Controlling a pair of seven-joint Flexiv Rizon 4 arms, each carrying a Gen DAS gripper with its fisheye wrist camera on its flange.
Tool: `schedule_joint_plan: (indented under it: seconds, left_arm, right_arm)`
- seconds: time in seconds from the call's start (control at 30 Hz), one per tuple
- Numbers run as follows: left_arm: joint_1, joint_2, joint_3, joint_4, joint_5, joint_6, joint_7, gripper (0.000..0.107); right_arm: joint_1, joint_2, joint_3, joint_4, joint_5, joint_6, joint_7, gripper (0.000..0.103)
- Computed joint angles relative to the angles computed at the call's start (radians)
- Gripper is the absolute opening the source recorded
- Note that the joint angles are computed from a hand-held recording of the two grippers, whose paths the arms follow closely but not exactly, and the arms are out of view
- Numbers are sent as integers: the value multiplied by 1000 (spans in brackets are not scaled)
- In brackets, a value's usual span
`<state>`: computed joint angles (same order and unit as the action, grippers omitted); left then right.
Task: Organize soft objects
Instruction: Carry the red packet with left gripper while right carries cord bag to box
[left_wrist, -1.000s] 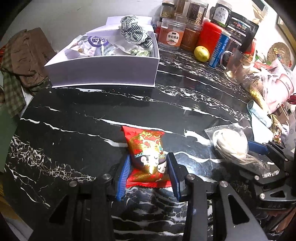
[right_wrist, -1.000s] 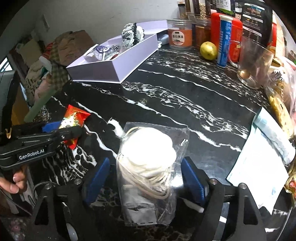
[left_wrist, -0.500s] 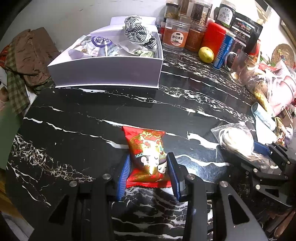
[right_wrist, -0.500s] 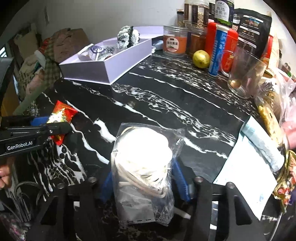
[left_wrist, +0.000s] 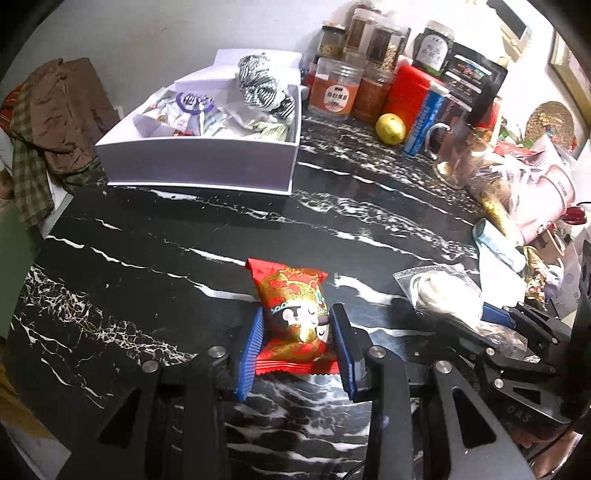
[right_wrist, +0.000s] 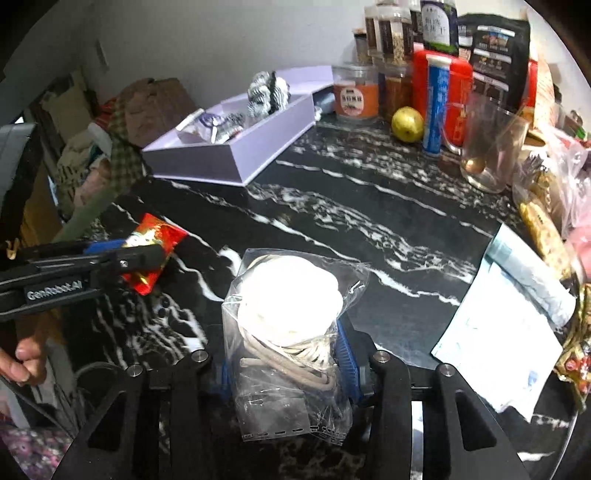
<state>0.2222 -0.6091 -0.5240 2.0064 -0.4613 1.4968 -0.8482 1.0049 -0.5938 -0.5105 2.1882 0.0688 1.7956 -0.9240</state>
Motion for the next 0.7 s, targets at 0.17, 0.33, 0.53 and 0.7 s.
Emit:
schedule_joint_plan:
  seconds: [0.17, 0.33, 0.53, 0.7]
  left_arm:
    - [83, 22, -104, 48, -3, 47, 22, 36]
    - [193, 35, -230, 84, 48, 102, 12, 36]
    - [297, 38, -339, 102, 130, 154, -29, 36]
    - [360, 33, -403, 95, 206, 185, -66, 36]
  right_arm:
    - [20, 35, -5, 18, 16, 45, -42, 44]
    - [62, 57, -34, 23, 69, 76, -89, 44]
    - [90, 86, -58, 12, 119, 105, -169, 44]
    - [128, 101, -98, -5, 156, 113, -232, 44]
